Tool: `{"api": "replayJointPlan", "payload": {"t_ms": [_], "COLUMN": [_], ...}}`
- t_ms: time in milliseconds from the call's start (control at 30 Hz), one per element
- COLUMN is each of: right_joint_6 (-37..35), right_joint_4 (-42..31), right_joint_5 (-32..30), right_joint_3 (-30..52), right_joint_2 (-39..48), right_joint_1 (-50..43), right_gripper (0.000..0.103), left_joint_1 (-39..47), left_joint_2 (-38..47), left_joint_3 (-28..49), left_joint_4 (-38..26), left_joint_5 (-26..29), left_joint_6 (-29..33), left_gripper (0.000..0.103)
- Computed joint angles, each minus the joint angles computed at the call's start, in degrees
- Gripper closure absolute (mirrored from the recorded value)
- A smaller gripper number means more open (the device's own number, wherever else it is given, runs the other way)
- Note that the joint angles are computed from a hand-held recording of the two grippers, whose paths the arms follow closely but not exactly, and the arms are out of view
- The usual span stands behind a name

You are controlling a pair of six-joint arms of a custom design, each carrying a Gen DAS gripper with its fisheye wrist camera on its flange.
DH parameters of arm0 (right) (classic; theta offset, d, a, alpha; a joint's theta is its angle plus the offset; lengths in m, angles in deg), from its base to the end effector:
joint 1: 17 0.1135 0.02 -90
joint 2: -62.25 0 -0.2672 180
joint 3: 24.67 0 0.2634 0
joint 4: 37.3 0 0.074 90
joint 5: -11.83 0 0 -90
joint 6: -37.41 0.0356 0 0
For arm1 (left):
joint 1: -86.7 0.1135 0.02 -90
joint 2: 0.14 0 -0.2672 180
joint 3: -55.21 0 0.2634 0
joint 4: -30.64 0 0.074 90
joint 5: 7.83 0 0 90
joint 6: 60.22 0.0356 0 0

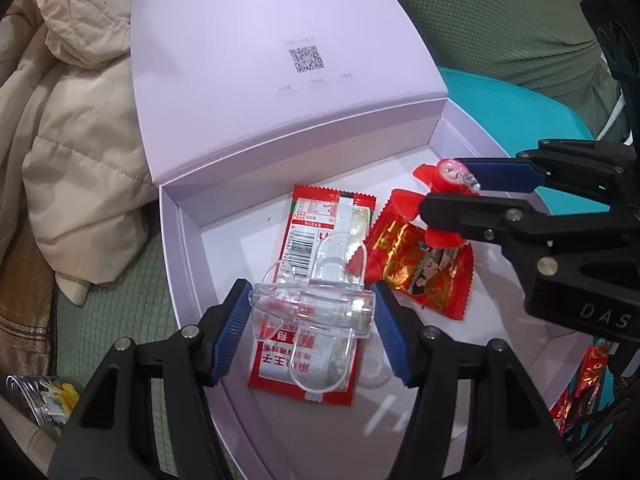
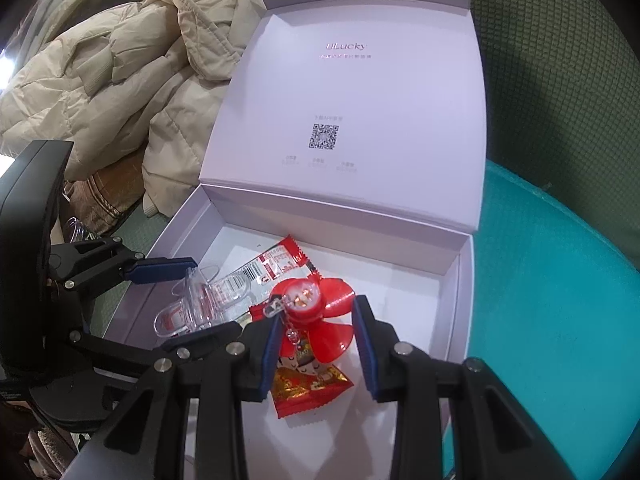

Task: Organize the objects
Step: 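Open both grippers to release the toys inside the box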

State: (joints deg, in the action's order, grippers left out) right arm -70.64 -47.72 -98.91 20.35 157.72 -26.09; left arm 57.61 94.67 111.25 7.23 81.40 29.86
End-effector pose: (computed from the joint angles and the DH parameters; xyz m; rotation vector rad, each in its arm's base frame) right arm 0.2641 -0.0295 0.0827 -0.3202 2.5337 0.2983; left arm 0.2614 -0.1449 0.1179 0.6666 2.5796 -0.1479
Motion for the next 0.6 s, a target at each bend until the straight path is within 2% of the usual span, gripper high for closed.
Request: {"api": "replayJointPlan", "payload": {"t_ms": [600], "right_joint_6": [-0.80], "right_joint_4": [-0.84], "right_joint_5": [4.06], "right_joint_3": [-3.18], "right_joint_2": [-5.87], "right_joint_1": [2.52], "right_gripper": [0.068], "left_joint_1": [-0.95], "left_joint_2": [-8.60], "left_joint_3": [-3.54], "left_joint_4": [-2.04], "left_joint_5": [-4.12], "left_joint_6": [-3.09], "left_gripper": [0.043]}}
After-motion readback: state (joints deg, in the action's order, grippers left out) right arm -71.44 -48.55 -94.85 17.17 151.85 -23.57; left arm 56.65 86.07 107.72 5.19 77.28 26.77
